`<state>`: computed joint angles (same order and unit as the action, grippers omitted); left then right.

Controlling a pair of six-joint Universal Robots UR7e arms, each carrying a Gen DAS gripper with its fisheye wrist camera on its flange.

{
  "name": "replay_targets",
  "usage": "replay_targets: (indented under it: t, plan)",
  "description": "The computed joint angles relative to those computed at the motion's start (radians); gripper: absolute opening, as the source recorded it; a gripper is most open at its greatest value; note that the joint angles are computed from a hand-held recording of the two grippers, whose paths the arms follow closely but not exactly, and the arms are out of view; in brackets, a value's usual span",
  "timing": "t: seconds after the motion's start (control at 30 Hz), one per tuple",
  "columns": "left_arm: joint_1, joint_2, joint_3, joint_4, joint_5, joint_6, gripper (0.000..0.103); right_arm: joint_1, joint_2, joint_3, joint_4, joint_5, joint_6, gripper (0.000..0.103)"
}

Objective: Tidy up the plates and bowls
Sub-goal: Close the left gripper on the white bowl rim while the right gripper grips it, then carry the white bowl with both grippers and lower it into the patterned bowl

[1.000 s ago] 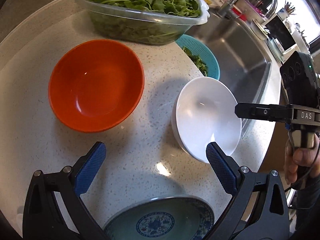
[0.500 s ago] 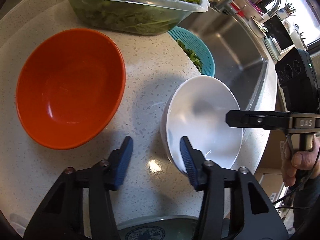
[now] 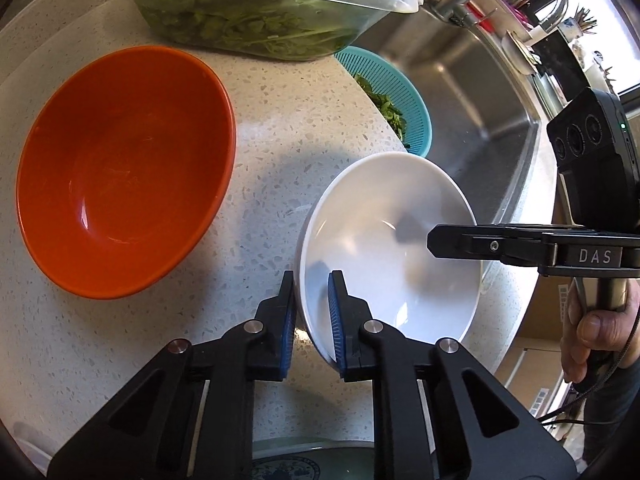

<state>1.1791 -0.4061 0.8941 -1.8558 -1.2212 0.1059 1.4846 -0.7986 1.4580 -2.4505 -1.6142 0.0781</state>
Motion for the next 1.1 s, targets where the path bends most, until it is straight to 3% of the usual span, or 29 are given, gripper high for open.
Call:
replay_targets:
  t: [0.53, 0.83, 1.1]
  plan:
    - [-0.02, -0.129, 0.136, -0.08, -0.004, -0.036, 0.014, 0.038, -0.025, 0.001, 0.035, 0.018, -0.03, 0.019]
    - [-0.037, -0.325, 0.343, -0.174, 0.033, -0.04, 0.014, 0.109, -0.039, 0.045, 0.024, 0.047, -0.059, 0.019]
    - [-0.012, -0.488, 0.52, -0.226, 0.018, -0.033, 0.014, 0.165, -0.035, 0.121, -0.024, 0.034, -0.012, 0.019]
